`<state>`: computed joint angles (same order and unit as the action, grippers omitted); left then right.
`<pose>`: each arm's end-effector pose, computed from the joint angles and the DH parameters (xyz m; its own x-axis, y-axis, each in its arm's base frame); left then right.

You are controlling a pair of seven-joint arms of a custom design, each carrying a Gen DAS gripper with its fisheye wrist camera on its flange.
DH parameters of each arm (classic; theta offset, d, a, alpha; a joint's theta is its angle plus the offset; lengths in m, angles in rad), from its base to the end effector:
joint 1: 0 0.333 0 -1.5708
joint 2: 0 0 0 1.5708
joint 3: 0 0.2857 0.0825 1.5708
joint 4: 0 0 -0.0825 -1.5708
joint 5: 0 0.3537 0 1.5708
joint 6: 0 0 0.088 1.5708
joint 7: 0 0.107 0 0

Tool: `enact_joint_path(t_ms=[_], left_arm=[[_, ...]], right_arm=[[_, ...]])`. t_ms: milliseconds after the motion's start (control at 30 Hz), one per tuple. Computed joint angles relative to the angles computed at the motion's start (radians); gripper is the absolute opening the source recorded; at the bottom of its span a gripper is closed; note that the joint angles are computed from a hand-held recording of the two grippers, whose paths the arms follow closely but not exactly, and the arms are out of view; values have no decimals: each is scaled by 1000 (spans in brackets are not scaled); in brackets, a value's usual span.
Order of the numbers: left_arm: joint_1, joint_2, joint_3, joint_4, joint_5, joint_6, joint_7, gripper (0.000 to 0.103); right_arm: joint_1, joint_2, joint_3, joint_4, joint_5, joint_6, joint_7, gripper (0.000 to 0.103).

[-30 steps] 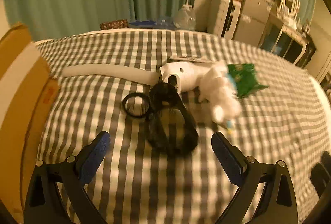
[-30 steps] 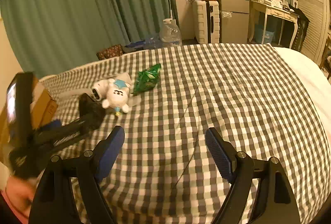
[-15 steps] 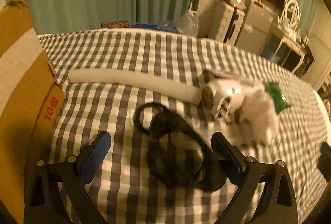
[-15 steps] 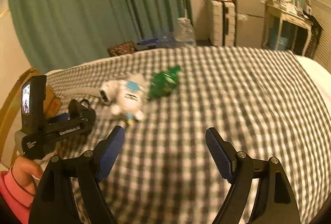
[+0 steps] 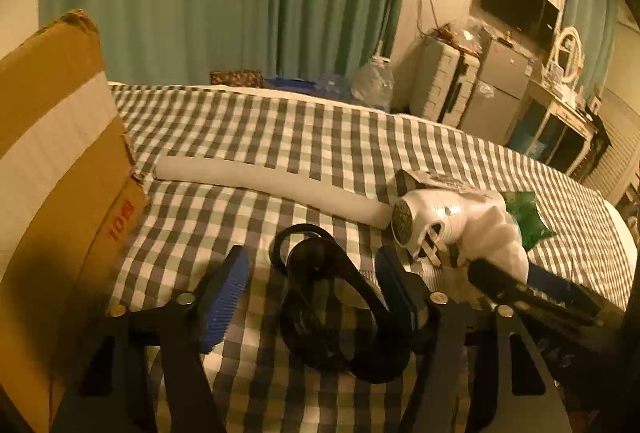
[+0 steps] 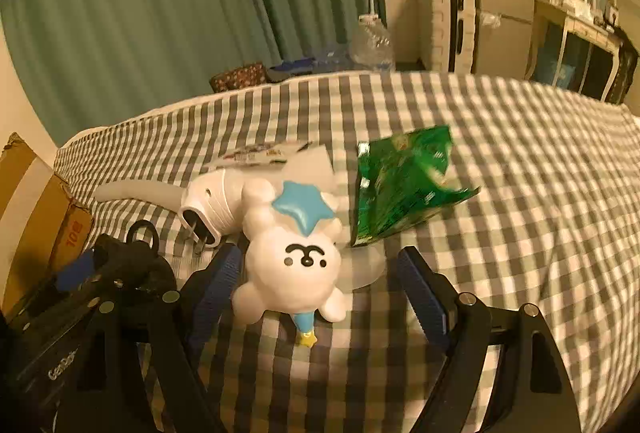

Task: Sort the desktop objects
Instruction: 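Grasp the black goggles with the left gripper while the right grasps the white plush toy, then carry the goggles and plush toy into the cardboard box and open both grippers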

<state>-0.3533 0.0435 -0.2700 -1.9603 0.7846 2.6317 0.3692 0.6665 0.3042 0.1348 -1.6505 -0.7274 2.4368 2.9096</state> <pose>0.4631 -0.3517 0.5010 -0.0391 -0.9931 0.1109 -0.6896 -0.0535 -0.7222 0.4606 0.4595 0.4729 -0.0440 -0.9855 -0.1641 -0.7542 0.1404 -0.6415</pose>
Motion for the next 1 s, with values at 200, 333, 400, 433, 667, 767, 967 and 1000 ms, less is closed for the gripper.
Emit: enact_joint_path(t_ms=[200, 333, 400, 433, 667, 767, 967, 1000], left_arm=[[-23, -6, -19, 10, -3, -52, 46, 34], [-39, 1, -25, 31, 1, -91, 63, 31], [-32, -9, -22, 14, -81, -65, 115, 30], [-28, -14, -19, 6, -103, -53, 113, 30], [-7, -63, -21, -72, -79, -3, 113, 47], [2, -62, -10, -101, -169, 62, 154, 46], [-2, -80, -34, -90, -10, -7, 31, 35], [-8, -85, -40, -82, 19, -34, 17, 29]], right_arm=[[0, -29, 5, -24, 7, -31, -23, 47], [-9, -78, 16, -77, 9, -19, -7, 40], [-8, -109, 28, -102, 15, -36, -7, 41], [-8, -115, 34, -104, 18, -47, -9, 41], [-23, -207, 63, -190, 44, -52, 14, 41], [-34, -233, 69, -213, 42, -49, 26, 41], [-59, -224, 70, -231, 84, -15, 13, 41], [-60, -223, 69, -232, 82, -10, 22, 41]])
